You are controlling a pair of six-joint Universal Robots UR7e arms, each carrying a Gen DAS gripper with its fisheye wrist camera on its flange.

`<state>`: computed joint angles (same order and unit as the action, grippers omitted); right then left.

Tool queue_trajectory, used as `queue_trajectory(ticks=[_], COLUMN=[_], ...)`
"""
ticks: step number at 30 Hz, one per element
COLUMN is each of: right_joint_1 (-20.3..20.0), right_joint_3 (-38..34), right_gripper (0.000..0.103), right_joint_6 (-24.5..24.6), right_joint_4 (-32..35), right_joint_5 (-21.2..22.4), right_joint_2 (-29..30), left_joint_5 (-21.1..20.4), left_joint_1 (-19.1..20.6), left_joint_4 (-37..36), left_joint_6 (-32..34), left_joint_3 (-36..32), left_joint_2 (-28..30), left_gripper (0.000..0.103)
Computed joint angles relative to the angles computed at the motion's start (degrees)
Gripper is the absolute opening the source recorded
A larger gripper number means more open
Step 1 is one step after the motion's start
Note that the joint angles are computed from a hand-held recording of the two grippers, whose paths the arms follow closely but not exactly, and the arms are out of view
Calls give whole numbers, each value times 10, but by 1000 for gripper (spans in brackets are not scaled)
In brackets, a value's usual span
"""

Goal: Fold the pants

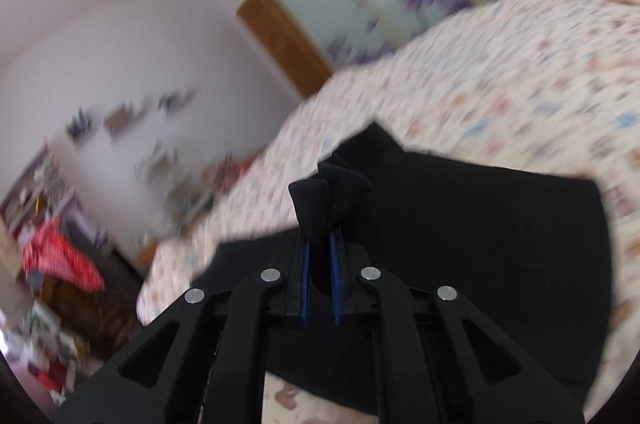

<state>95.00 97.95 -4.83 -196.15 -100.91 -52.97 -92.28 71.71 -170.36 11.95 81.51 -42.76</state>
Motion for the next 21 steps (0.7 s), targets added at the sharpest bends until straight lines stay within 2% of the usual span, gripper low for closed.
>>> queue_trajectory(ticks=[2, 4, 6, 10, 17, 21], right_joint_1=[-4, -11, -9, 1, 17, 30], right_joint_3=[-20, -25, -23, -26, -78, -107], right_gripper=[9, 9, 9, 9, 9, 10], right_joint_6=[14, 28, 28, 33, 21, -21], right_joint_4=[54, 80, 78, 28, 68, 142], right_joint_5=[-18, -24, -36, -26, -32, -115], right_joint_2=[23, 36, 40, 43, 92, 116], left_joint_5=[0, 0, 0, 1, 0, 0], left_joint_1=[0, 0, 0, 0, 0, 0], left_joint_4=[0, -1, -1, -1, -2, -2], left_joint_6=[0, 0, 0, 0, 0, 0], left_joint_3=[0, 0, 0, 0, 2, 2], left_joint_2=[0, 0, 0, 0, 0, 0], left_gripper=[101, 101, 101, 101, 101, 101])
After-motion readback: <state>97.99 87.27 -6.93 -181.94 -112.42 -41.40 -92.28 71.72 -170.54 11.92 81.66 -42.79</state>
